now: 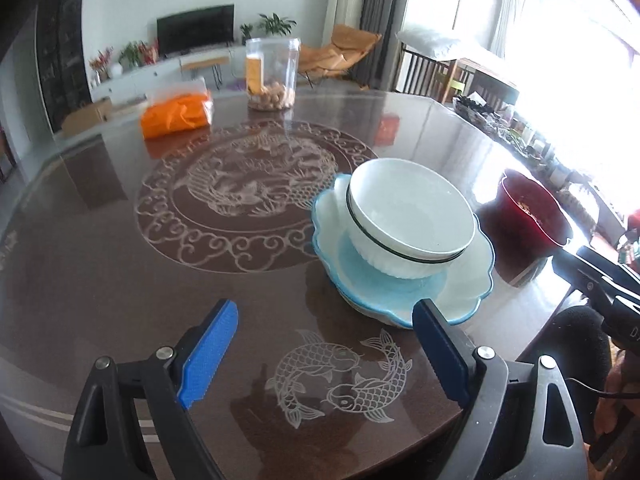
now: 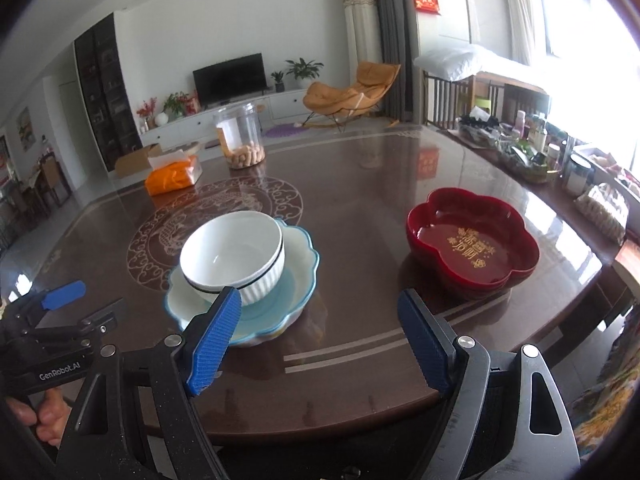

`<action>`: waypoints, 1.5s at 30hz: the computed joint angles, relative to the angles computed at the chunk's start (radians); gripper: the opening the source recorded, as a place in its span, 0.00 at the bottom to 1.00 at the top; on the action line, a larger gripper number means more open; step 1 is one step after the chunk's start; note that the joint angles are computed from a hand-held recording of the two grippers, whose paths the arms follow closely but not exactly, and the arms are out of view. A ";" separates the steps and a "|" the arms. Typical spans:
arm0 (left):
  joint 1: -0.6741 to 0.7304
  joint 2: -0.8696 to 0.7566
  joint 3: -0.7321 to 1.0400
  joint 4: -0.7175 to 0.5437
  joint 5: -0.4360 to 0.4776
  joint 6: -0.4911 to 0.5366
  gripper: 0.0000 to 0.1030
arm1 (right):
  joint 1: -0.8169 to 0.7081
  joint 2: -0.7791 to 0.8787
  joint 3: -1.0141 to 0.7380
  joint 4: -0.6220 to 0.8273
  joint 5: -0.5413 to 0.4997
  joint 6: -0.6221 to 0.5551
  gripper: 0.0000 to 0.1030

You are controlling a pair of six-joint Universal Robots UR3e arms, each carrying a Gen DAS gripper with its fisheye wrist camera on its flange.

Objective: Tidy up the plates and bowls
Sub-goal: 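Close both tools on the rim of the blue-rimmed scalloped bowl, then carry the bowl stack onto the red plate stack and open both tools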

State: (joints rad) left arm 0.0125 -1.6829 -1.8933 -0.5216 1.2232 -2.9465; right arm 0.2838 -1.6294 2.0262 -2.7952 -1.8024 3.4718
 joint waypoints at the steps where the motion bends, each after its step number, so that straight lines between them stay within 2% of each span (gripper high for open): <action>1: 0.004 -0.049 0.050 -0.044 -0.018 0.021 0.86 | -0.035 0.009 0.003 0.002 0.046 -0.019 0.80; 4: 0.018 -0.163 0.158 -0.114 -0.081 0.070 0.82 | -0.145 0.027 -0.004 0.036 0.213 -0.057 0.79; 6: 0.032 -0.228 0.231 -0.172 -0.125 0.079 0.76 | -0.185 0.061 -0.033 0.059 0.266 -0.065 0.79; 8: 0.036 -0.289 0.309 -0.240 -0.137 0.079 0.67 | -0.223 0.095 -0.064 0.088 0.310 -0.072 0.76; 10: 0.040 -0.331 0.364 -0.285 -0.167 0.084 0.60 | -0.259 0.134 -0.107 0.133 0.373 -0.092 0.58; 11: 0.033 -0.345 0.389 -0.305 -0.165 0.090 0.56 | -0.269 0.157 -0.137 0.168 0.391 -0.109 0.43; 12: 0.021 -0.357 0.413 -0.324 -0.159 0.106 0.54 | -0.274 0.184 -0.174 0.210 0.399 -0.126 0.36; 14: -0.003 -0.373 0.447 -0.342 -0.141 0.135 0.47 | -0.302 0.213 -0.203 0.226 0.452 -0.146 0.36; 19: -0.008 -0.399 0.493 -0.400 -0.149 0.143 0.44 | -0.331 0.284 -0.342 0.384 0.545 -0.223 0.37; 21: -0.005 -0.424 0.529 -0.431 -0.163 0.133 0.39 | -0.320 0.332 -0.413 0.454 0.529 -0.234 0.37; 23: -0.008 -0.443 0.557 -0.446 -0.165 0.118 0.30 | -0.310 0.379 -0.458 0.472 0.504 -0.243 0.38; 28: 0.002 -0.471 0.564 -0.423 -0.185 0.084 0.26 | -0.327 0.455 -0.502 0.464 0.533 -0.249 0.34; 31: -0.004 -0.462 0.531 -0.367 -0.168 0.024 0.23 | -0.351 0.472 -0.498 0.453 0.616 -0.266 0.20; 32: -0.016 -0.455 0.519 -0.341 -0.142 -0.002 0.21 | -0.346 0.477 -0.505 0.454 0.624 -0.270 0.13; 33: -0.032 -0.447 0.505 -0.311 -0.107 -0.032 0.20 | -0.332 0.479 -0.516 0.455 0.601 -0.276 0.11; 35: -0.061 -0.436 0.489 -0.266 -0.043 -0.080 0.17 | -0.301 0.482 -0.532 0.455 0.541 -0.284 0.11; 37: -0.074 -0.438 0.493 -0.257 -0.007 -0.116 0.14 | -0.301 0.474 -0.516 0.442 0.539 -0.278 0.11; 45: -0.062 -0.446 0.541 -0.344 -0.020 -0.120 0.12 | -0.292 0.402 -0.441 0.448 0.555 -0.272 0.15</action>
State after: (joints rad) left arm -0.0493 -2.1284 -1.3527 -0.8661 1.2029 -3.0663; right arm -0.0080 -1.2276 1.5848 -2.3475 -1.2477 3.2000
